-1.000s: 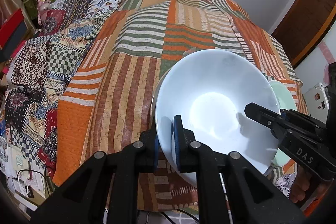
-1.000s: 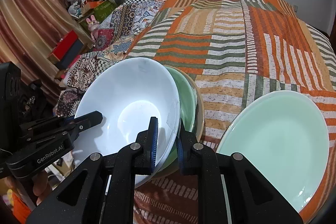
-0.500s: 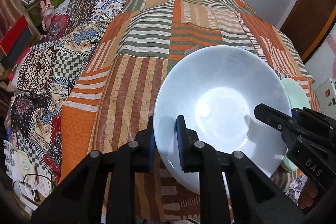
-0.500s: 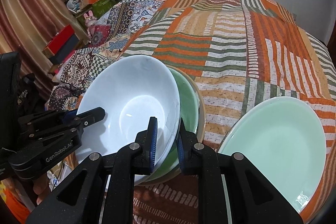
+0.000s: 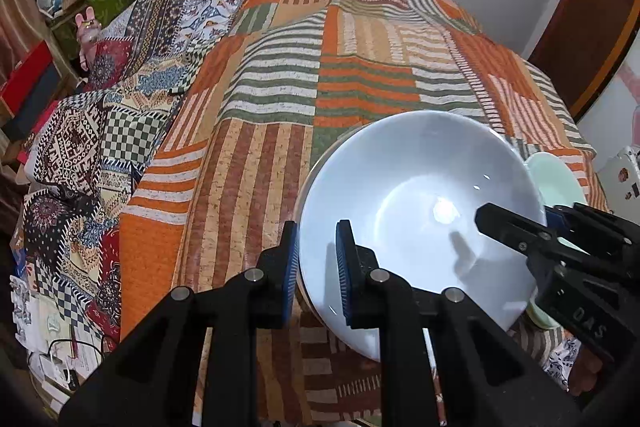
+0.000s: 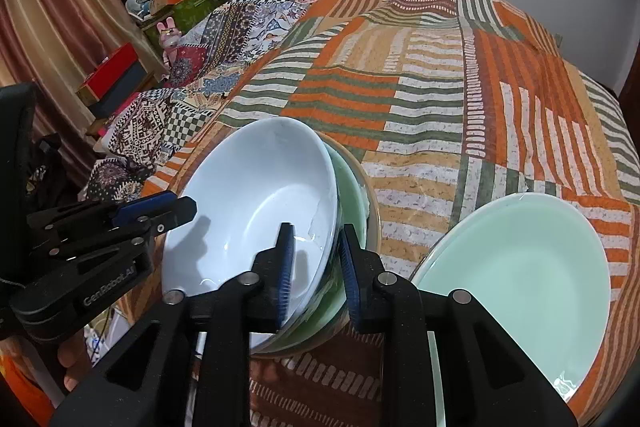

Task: Organize plates and bowls
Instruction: 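Lower the spotted white bowl into the mint green bowl with both grippers, then grip the rim of the three nested bowls with both grippers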

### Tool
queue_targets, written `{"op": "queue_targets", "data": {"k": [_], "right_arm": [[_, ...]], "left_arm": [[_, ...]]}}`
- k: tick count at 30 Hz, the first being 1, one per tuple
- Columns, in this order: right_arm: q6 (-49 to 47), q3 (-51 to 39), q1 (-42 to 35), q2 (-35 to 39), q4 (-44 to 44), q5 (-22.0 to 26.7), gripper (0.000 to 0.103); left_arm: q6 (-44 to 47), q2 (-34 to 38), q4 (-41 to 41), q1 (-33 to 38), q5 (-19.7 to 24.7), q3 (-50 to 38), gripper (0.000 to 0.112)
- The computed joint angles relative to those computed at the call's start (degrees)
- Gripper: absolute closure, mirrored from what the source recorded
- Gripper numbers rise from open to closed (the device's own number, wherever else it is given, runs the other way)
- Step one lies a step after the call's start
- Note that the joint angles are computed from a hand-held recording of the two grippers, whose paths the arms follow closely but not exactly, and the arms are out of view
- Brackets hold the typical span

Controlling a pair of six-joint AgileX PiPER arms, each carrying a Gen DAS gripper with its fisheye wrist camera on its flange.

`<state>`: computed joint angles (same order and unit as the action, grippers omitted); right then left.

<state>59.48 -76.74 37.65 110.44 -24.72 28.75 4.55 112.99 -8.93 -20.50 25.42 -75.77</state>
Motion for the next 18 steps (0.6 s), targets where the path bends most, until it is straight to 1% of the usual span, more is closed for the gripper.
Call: {"op": "queue_targets", "data": {"k": [1, 4, 6, 8, 10, 12, 14, 18], "right_arm": [[-0.4, 0.1, -0.1, -0.1, 0.6, -0.1, 0.081], [-1.1, 0.4, -0.3, -0.4, 1.6, -0.5, 0.081], [0.1, 0.9, -0.2, -0.8, 0.7, -0.8, 0.081], [3.1, 1.5, 0.4, -1.3, -2.2, -1.0, 0.081], [3.2, 1.8, 0.3, -1.6, -2.2, -1.4, 0.078], [2.9, 2.2, 0.0, -1.8, -1.7, -2.2, 0.077], [3.2, 2.5, -0.1, -1.9, -1.9, -2.5, 0.077], [3.3, 3.3, -0.1, -2.3, -1.8, -3.1, 0.077]], "left_arm": [[0.7, -0.8, -0.6, 0.2, -0.2, 0.6, 0.096], [3.0, -2.1, -3.0, 1.1, -0.3, 1.6, 0.089], [5.8, -3.0, -6.2, 2.4, -0.3, 2.4, 0.085], [8.3, -3.6, -9.0, 3.3, -0.2, 2.9, 0.081], [10.3, -3.7, -11.2, 4.0, -0.1, 3.2, 0.077], [13.2, -3.7, -14.4, 4.8, 0.2, 3.6, 0.074], [14.1, -3.5, -15.4, 4.9, 0.2, 3.9, 0.07], [15.6, -1.5, -16.9, 4.8, 1.4, 3.1, 0.07]]}}
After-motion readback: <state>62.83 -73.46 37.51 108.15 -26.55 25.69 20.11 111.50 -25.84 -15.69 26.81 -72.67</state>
